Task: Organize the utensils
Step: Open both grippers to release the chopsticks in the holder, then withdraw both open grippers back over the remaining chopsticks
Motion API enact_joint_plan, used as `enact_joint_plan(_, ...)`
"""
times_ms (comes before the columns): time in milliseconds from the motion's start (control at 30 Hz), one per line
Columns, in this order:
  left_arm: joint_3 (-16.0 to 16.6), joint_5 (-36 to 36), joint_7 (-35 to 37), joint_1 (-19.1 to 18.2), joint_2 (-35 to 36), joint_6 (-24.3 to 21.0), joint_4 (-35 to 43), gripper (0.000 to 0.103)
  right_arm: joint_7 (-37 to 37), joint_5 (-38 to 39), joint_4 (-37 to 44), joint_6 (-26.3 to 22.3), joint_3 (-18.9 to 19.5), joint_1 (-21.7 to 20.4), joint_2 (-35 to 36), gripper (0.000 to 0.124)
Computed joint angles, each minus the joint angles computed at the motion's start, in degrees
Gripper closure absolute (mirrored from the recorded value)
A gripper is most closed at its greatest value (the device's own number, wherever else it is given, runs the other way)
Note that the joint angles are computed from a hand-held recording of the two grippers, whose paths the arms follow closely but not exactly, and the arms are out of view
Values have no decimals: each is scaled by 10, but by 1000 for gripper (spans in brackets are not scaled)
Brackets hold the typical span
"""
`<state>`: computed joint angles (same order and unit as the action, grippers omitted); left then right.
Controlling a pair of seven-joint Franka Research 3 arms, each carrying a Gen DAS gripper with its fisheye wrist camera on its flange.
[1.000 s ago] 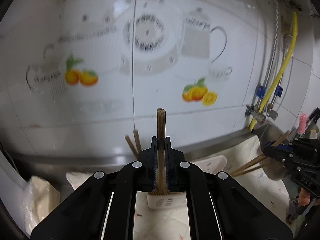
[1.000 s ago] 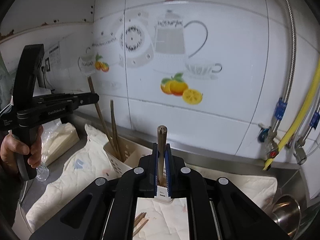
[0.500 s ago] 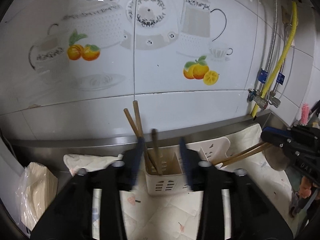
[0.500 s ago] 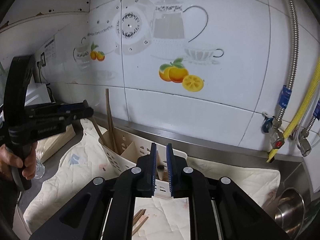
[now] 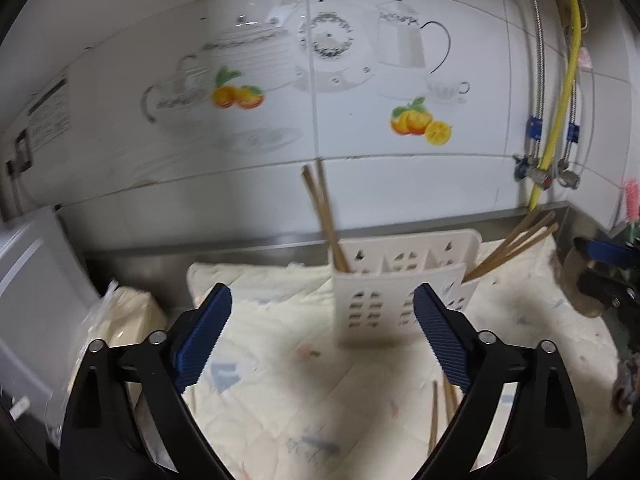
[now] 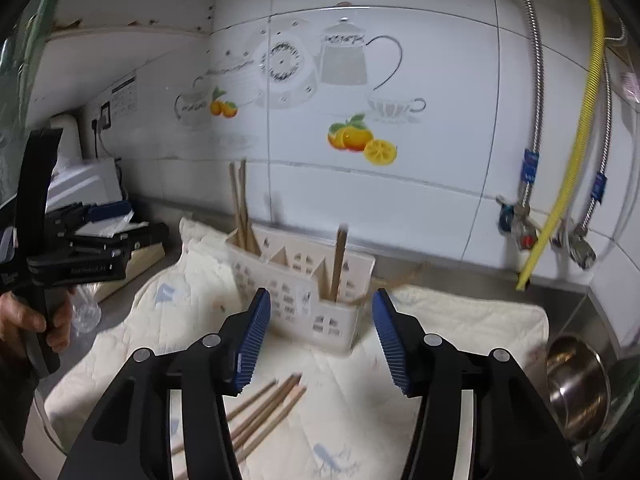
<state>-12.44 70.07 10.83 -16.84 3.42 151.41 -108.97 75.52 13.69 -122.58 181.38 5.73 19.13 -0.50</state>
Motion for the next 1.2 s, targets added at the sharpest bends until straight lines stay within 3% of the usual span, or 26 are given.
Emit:
enact_joint_plan(100, -10, 23, -43, -12, -17, -62, -24, 7, -27, 44, -44, 17, 1, 14, -20, 63)
enact_joint_plan(233, -24, 40, -84, -20, -29, -119, -45, 5, 106, -87, -100, 31, 67, -63, -40, 58)
enact_joint_plan(333, -34, 47, -98, -28, -28, -168, -52, 5, 91, -57, -125, 31, 42, -28, -49, 58)
enact_joint_plan(567, -47, 52, -113, -62, -6, -295, -51, 5, 191, -130, -181, 42, 162, -141, -67, 58)
enact_joint_plan(600, -47, 53, -115, -66, -4, -309, -51, 5, 197, -130, -188, 41, 164, -138, -68, 58)
enact_joint_plan(700, -47, 56, -119, -76, -2, -332, -53, 5, 213, -136, -199, 40, 172, -135, -69, 58)
enact_joint_plan(833, -49, 65, -129, -87, 1, -366, -59, 5, 207, -117, -208, 36, 135, -81, -67, 58)
enact_joint_plan(933, -49, 66, -132, -91, 1, -378, -62, 5, 220, -125, -209, 31, 143, -84, -67, 58)
enact_joint_plan(1067, -48, 66, -146, -92, -3, -385, -71, 5, 261, -160, -214, 22, 178, -120, -73, 58)
enact_joint_plan(1200, -49, 72, -154, -92, -8, -395, -80, 5, 284, -169, -218, 16, 166, -105, -71, 59)
